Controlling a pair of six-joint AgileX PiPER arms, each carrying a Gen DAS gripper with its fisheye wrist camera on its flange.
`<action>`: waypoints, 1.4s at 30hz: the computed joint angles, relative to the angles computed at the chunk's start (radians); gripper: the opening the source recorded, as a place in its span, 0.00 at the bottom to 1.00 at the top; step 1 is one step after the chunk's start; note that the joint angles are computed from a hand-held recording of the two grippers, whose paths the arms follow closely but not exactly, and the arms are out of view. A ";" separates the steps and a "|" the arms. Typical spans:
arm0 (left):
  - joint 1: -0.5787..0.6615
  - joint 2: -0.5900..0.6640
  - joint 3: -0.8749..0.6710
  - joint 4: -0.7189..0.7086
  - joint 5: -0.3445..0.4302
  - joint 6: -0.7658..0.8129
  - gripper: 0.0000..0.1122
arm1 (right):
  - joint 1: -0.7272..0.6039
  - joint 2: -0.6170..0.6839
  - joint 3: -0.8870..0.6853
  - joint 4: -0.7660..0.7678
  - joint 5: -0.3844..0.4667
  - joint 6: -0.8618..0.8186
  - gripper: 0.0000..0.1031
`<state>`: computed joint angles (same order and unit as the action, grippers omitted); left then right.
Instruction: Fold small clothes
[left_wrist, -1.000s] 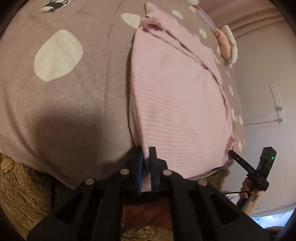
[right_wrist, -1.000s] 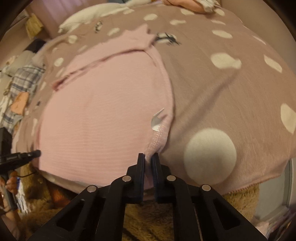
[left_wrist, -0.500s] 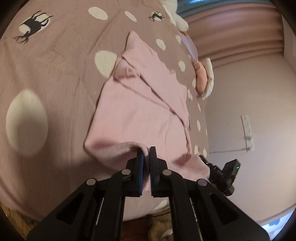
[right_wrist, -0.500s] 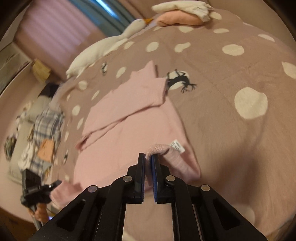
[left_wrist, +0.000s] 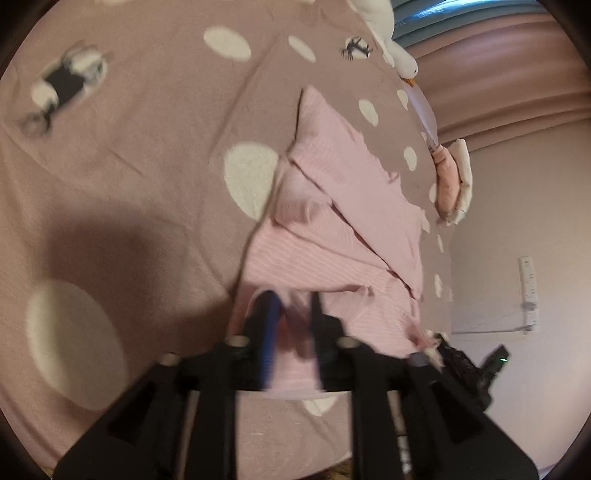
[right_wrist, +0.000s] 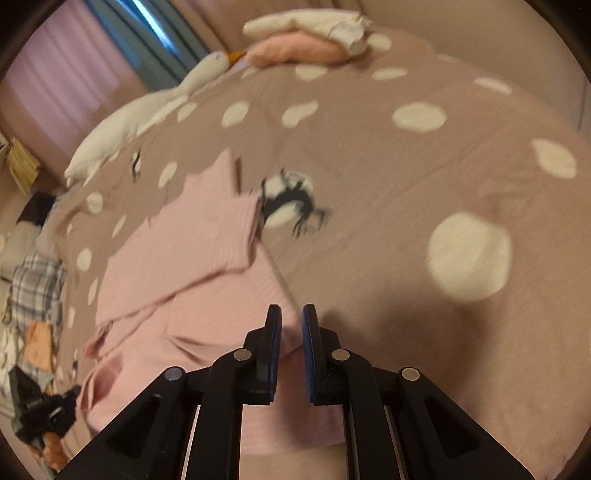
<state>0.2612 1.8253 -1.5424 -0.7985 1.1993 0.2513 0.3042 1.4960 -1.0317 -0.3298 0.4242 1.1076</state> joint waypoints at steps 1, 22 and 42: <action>0.005 -0.024 0.011 0.013 -0.026 0.014 0.37 | 0.003 -0.017 0.005 -0.034 0.014 0.024 0.08; -0.190 0.021 0.005 0.282 -0.241 0.059 0.39 | 0.067 0.210 -0.214 -0.020 0.187 -0.221 0.46; -0.203 -0.145 0.138 0.288 -0.380 -0.010 0.05 | 0.171 0.046 -0.121 -0.318 0.154 0.110 0.07</action>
